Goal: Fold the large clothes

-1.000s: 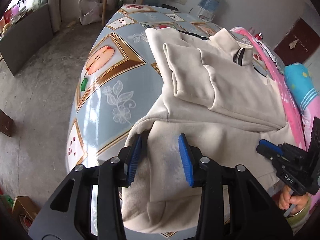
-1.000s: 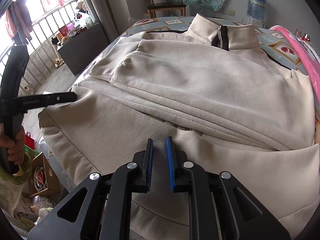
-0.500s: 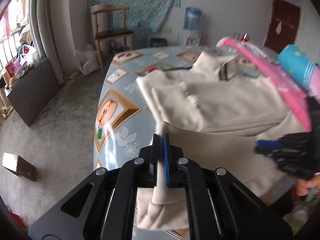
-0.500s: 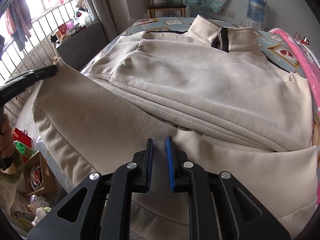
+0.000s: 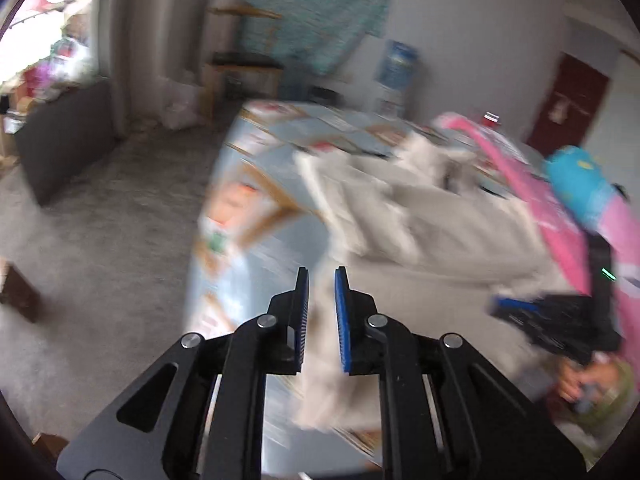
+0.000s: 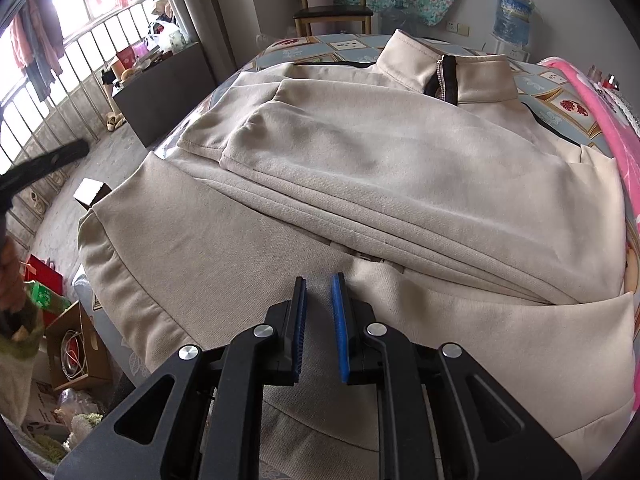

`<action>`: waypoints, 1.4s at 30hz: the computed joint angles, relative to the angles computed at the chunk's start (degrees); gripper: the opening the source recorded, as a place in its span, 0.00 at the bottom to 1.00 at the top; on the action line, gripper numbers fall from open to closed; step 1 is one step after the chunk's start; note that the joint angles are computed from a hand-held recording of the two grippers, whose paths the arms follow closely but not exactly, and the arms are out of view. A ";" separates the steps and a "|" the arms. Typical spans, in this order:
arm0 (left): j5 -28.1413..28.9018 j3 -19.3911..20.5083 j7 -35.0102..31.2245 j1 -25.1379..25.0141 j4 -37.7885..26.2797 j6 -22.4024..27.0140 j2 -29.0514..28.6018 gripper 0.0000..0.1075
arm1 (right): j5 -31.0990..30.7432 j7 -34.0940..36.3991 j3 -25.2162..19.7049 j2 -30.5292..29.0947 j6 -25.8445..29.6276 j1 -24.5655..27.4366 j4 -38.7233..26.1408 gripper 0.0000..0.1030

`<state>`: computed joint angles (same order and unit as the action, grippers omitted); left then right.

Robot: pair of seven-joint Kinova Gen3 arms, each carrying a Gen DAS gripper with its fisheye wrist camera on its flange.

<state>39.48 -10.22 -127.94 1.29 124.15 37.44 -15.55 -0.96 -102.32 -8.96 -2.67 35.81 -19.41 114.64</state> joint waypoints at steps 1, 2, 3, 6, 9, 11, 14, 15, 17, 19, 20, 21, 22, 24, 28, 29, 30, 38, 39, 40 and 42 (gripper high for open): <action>1.13 -0.67 -1.26 0.92 0.55 2.21 0.67 0.12 | 0.14 -0.28 -0.06 -0.07 -0.07 -0.02 0.07 0.13; 1.33 -0.28 -1.58 0.81 0.80 3.49 1.63 0.13 | 0.39 -0.66 -0.16 -0.11 -0.20 -0.04 0.17 0.13; 0.60 1.18 -0.97 -0.36 1.12 3.84 2.52 0.13 | 0.49 -0.80 -0.22 -0.16 -0.30 -0.05 0.26 0.13; -3.99 8.29 5.23 -7.64 3.15 2.04 1.98 0.02 | 0.41 -0.66 -0.81 -0.17 -0.45 0.56 0.37 0.13; -9.40 10.85 12.22 -12.28 3.70 -0.90 -1.56 0.03 | 0.11 -0.23 -0.38 -0.20 -0.51 0.33 0.44 0.13; -11.72 9.71 16.44 -10.06 2.76 -1.16 -2.60 0.03 | -0.93 0.84 0.17 -0.30 -0.53 0.24 0.49 0.13; -11.96 7.26 16.56 -2.10 1.79 -3.51 -3.36 0.06 | -2.52 2.29 -0.64 -0.37 -0.75 1.78 0.64 0.13; -10.30 6.61 14.95 0.50 1.40 -3.91 -2.82 0.07 | -3.28 2.89 -2.27 -0.37 -0.89 3.76 0.70 0.13; -7.58 6.39 13.92 5.81 -0.41 -4.16 0.67 0.08 | -7.26 6.75 -2.36 -0.52 -1.26 5.53 1.10 0.13; -8.59 6.74 16.02 11.12 -2.47 -4.31 5.56 0.09 | -11.92 10.93 1.80 -0.52 -1.24 3.54 1.39 0.13; -10.50 7.02 18.15 13.57 -3.17 -5.07 7.30 0.09 | -14.25 12.75 4.46 -0.56 -0.91 2.05 1.47 0.13; -12.83 8.35 20.13 14.96 -4.06 -5.89 9.83 0.09 | -16.58 14.51 6.50 -0.72 -0.28 1.38 1.47 0.13; -15.16 9.78 22.14 15.30 -3.96 -7.25 11.34 0.09 | -18.91 16.81 8.29 -1.25 0.16 1.78 1.76 0.13; -19.82 9.50 25.94 18.32 -3.14 -10.89 11.90 0.09 | -22.02 19.96 8.91 -2.42 -0.05 5.51 3.00 0.13; -21.36 7.01 29.58 21.29 -3.81 -10.10 12.00 0.09 | -22.63 21.49 12.38 -4.24 0.31 14.70 5.70 0.15; -19.98 6.90 28.22 20.85 -3.63 -9.98 11.84 0.09 | -24.63 23.77 15.03 -4.53 1.01 15.53 6.15 0.09; -18.83 7.07 27.30 20.28 -3.56 -9.80 11.72 0.09 | -26.96 26.10 17.69 -4.55 2.21 16.30 6.32 0.09; -17.80 5.44 24.97 21.12 -3.97 -9.66 12.56 0.09 | -21.51 23.70 14.41 -7.92 2.11 27.75 5.55 0.09; -17.92 3.82 24.95 22.71 -4.11 -9.46 12.61 0.09 | -19.18 21.49 12.94 -8.91 2.71 29.08 5.01 0.10; -18.42 3.15 25.44 23.50 -4.38 -9.25 12.76 0.09 | -17.63 20.22 12.53 -10.35 3.72 29.42 4.55 0.12; -19.16 3.86 26.02 22.99 -4.42 -9.18 12.70 0.09 | -15.44 19.15 14.08 -12.94 5.45 26.92 4.22 0.21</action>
<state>20.32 -6.36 -101.92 24.28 119.73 28.26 -2.85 -16.40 -83.17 5.13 -15.60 41.27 7.51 118.85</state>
